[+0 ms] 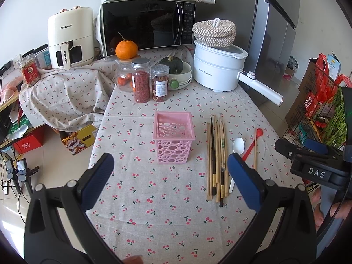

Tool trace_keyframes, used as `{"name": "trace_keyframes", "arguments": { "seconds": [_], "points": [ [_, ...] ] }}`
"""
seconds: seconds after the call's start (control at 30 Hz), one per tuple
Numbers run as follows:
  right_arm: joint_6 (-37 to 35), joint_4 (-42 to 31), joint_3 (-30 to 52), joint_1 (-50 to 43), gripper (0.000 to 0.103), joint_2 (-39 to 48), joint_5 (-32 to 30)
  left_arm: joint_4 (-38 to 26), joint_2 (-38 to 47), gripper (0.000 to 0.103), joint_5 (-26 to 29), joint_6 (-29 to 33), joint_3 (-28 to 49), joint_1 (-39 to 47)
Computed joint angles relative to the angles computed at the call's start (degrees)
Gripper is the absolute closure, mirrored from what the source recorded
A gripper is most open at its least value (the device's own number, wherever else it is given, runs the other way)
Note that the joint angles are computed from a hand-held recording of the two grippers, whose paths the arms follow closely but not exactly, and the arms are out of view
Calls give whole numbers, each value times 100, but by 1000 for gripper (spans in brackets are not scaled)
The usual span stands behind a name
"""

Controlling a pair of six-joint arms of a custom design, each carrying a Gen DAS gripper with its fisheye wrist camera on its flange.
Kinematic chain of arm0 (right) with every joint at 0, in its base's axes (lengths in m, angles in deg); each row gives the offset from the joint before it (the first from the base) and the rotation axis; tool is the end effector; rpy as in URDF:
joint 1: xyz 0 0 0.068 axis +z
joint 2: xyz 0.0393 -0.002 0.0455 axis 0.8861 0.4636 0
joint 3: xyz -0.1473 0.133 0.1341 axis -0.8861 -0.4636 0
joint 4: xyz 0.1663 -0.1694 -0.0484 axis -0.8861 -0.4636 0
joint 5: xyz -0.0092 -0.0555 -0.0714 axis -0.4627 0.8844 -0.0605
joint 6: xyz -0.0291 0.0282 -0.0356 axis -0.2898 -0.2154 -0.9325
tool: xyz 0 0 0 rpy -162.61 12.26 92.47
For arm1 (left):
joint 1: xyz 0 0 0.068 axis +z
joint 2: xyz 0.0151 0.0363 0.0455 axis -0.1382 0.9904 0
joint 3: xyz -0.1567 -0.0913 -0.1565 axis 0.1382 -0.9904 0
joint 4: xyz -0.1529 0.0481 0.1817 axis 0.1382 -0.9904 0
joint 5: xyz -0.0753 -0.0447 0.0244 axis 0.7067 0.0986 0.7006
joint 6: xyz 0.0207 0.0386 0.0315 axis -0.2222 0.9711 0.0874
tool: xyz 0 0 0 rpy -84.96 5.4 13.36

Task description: Organize utensils

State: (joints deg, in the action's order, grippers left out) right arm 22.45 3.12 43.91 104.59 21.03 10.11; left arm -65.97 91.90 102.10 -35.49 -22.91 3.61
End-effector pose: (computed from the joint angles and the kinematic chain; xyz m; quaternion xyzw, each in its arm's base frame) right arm 0.1411 0.1032 0.2582 0.1218 0.9265 -0.0062 0.3561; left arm 0.1681 0.0224 0.2638 0.0864 0.9133 -0.0672 0.3924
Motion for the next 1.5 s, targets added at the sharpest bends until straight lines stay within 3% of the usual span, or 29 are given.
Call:
{"name": "trace_keyframes", "arguments": {
  "seconds": [0.27, 0.43, 0.53, 0.6, 0.83, 1.0, 1.07, 1.17, 1.27, 1.43, 1.5],
  "points": [
    [39, -72, 4, 53, 0, -42, 73, -25, -85, 0, -9, -29, -34, -98],
    [-122, -266, 173, -431, 0, -186, -141, -21, 81, 0, -14, -177, 54, -220],
    [-174, -559, 510, -847, 0, -132, -188, -125, 242, 0, -456, -301, 279, -680],
    [-409, -591, 647, -1272, 0, -172, -441, -261, 370, 0, -544, -306, 461, -938],
    [-1557, -155, 742, -3099, 4, 192, -2240, -622, 1540, 0, -1207, -797, 1433, -2154],
    [-2038, 515, 63, -3961, 29, 311, -3226, -885, 2651, 2, -1344, -1147, 2114, -2549],
    [-2270, 819, -115, -4330, 35, 489, -3840, -827, 3006, 9, -1484, -1264, 2314, -2715],
    [-2462, 1055, -87, -4493, 38, 850, -3990, -691, 3587, 16, -1710, -1312, 2642, -2994],
    [-2606, 1267, -86, -4657, 39, 1265, -4322, -775, 4489, 32, -1738, -1382, 3214, -3101],
    [-2723, 1427, -16, -4762, 39, 1913, -4331, -870, 6034, 69, -2093, -1517, 4193, -3262],
    [-2778, 1446, 9, -4859, 39, 2059, -4396, -938, 6542, 79, -2200, -1560, 4568, -3284]
  ]
}}
